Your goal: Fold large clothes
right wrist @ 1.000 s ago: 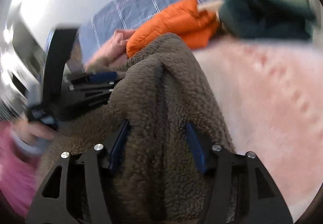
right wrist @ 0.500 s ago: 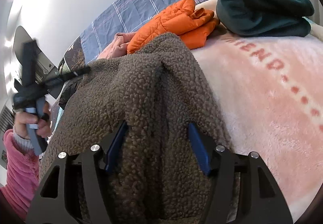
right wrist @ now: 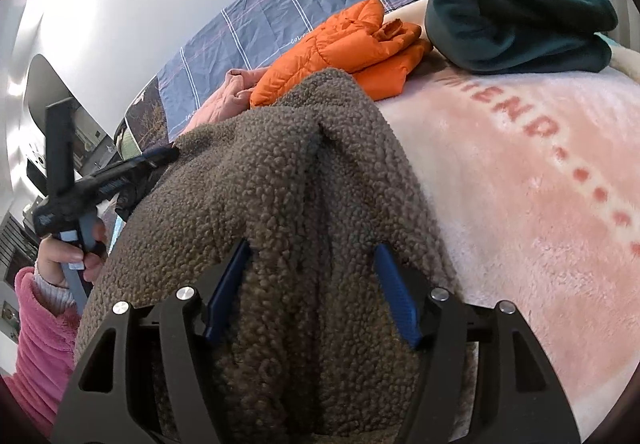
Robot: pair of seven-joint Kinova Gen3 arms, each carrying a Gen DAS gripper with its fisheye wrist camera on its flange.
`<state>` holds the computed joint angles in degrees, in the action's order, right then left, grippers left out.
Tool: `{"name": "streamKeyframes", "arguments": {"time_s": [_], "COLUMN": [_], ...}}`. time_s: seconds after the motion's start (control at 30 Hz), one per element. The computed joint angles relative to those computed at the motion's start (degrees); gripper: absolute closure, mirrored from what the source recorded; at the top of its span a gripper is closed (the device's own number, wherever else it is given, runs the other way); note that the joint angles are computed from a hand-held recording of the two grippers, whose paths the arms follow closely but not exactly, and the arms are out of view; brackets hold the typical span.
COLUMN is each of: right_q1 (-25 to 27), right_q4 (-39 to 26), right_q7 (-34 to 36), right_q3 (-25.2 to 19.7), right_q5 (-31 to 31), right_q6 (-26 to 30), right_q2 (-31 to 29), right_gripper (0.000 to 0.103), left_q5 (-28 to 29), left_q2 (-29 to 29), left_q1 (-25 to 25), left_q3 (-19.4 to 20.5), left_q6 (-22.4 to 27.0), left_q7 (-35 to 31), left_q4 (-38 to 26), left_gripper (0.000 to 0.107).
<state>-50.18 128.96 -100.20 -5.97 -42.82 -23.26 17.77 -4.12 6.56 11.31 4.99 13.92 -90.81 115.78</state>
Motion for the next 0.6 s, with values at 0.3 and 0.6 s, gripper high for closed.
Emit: {"name": "streamKeyframes", "arguments": {"time_s": [0.3,0.6], "right_q1": [-0.5,-1.6], "right_q4": [-0.7,-1.0], "right_q7": [2.3,4.1], "right_q3": [0.4,1.3], "right_q5": [-2.4,-4.4], "right_q6": [0.5,0.7], "right_q2": [0.2,0.1], "right_gripper": [0.037,0.037], "left_q5": [-3.0,-5.6], "left_q2": [6.4,-0.9], "left_q1": [4.5,7.9], "left_q3": [-5.4,-1.1], "left_q6": [-0.7,3.9], "left_q7": [4.0,4.3], "left_q4": [-0.5,-2.1], "left_gripper": [0.069,0.07]}}
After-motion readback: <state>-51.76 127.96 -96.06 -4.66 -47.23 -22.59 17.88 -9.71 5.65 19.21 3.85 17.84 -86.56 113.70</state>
